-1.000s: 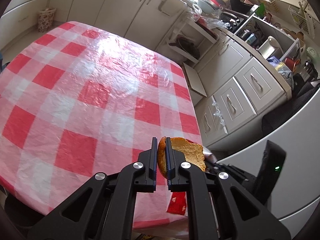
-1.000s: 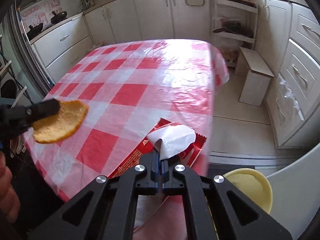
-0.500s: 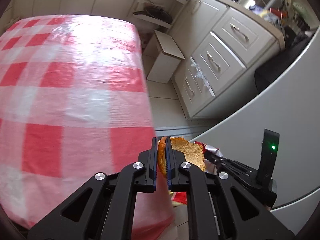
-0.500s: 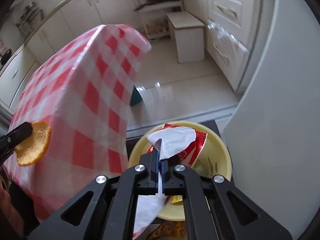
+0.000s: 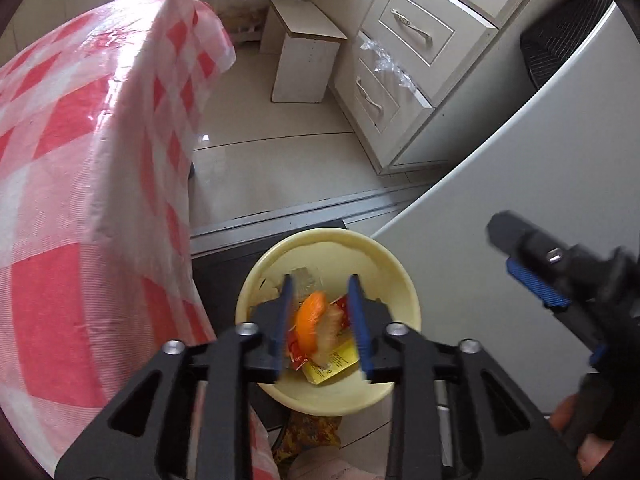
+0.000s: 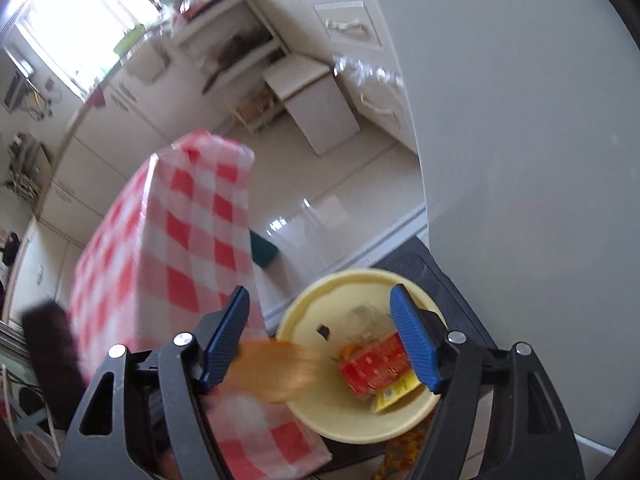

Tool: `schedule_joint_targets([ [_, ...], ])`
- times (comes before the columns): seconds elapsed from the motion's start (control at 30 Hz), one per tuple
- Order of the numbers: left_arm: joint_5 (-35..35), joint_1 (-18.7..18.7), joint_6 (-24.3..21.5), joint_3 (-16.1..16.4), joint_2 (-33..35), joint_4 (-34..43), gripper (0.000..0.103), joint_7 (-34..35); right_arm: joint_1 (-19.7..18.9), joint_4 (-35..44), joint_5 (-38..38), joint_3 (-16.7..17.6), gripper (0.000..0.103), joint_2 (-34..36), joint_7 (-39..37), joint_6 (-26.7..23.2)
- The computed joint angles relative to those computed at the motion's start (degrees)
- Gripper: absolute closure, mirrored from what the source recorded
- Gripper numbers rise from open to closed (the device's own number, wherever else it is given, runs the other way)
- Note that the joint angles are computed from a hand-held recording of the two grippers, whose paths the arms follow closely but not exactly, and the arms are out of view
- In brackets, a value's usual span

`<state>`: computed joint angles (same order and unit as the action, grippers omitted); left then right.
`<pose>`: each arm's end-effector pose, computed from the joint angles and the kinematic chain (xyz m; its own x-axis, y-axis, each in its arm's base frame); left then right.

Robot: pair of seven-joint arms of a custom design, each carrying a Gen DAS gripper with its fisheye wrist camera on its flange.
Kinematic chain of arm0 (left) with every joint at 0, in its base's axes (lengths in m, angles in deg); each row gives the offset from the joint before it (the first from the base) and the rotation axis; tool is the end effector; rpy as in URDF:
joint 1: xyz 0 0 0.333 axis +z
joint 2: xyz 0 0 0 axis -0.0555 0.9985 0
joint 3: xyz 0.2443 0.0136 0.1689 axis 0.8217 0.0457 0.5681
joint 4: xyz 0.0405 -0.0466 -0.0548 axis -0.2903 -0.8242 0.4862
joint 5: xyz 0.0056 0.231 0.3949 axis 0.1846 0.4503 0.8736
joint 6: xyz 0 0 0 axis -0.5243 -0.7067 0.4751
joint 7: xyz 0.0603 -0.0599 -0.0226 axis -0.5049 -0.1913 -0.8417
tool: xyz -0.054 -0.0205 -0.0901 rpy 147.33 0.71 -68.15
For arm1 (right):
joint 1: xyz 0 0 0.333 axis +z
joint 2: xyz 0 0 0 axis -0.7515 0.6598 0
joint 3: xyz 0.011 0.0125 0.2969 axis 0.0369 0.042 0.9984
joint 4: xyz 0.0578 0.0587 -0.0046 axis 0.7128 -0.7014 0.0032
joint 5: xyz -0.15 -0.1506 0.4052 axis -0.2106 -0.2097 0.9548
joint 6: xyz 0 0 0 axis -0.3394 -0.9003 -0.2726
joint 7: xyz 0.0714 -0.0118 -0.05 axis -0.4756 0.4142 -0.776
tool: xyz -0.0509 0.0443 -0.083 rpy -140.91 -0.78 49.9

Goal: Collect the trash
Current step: 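Carry the peel, wrapper and can over the yellow bucket with both tools, then open both tools to drop the items into the bucket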

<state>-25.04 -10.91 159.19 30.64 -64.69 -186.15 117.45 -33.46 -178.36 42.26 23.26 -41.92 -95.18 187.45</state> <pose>0.5212 -0.1308 0.3276 -0.6641 -0.6882 0.2922 -0.7394 0.5466 -0.3930 0.3665 0.2409 0.3936 -0.7130 -0.5648 -0.4156 -0.3902 0.8120 -0.4341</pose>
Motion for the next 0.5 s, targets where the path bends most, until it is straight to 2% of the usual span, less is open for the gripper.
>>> schedule_joint_targets([
  [0.03,-0.5,0.0,0.1,0.1,-0.3,-0.3,0.060,0.4,-0.1,0.2,-0.3,0.2,0.031,-0.4,0.1,-0.2],
  [0.2,-2.9,0.9,-4.5,2.2,-3.5,-0.8,0.055,2.8,-0.8,2.7,-2.4,0.9,0.028,0.9,-0.9,-1.1],
  [0.3,-4.0,1.8,-4.9,3.8,-8.4,-3.3,0.037,4.2,-0.4,4.8,-3.5,1.5,0.028,1.6,-2.1,-3.5],
  [0.4,-3.6,3.0,-6.3,6.0,-13.3,-5.2,0.024,4.9,0.8,7.9,-4.8,2.8,0.025,2.0,-3.3,-9.2],
  [0.5,-2.5,4.3,-7.6,8.4,-18.6,-7.4,0.017,6.4,3.0,12.8,-6.4,5.7,0.013,2.4,-4.0,-19.7],
])
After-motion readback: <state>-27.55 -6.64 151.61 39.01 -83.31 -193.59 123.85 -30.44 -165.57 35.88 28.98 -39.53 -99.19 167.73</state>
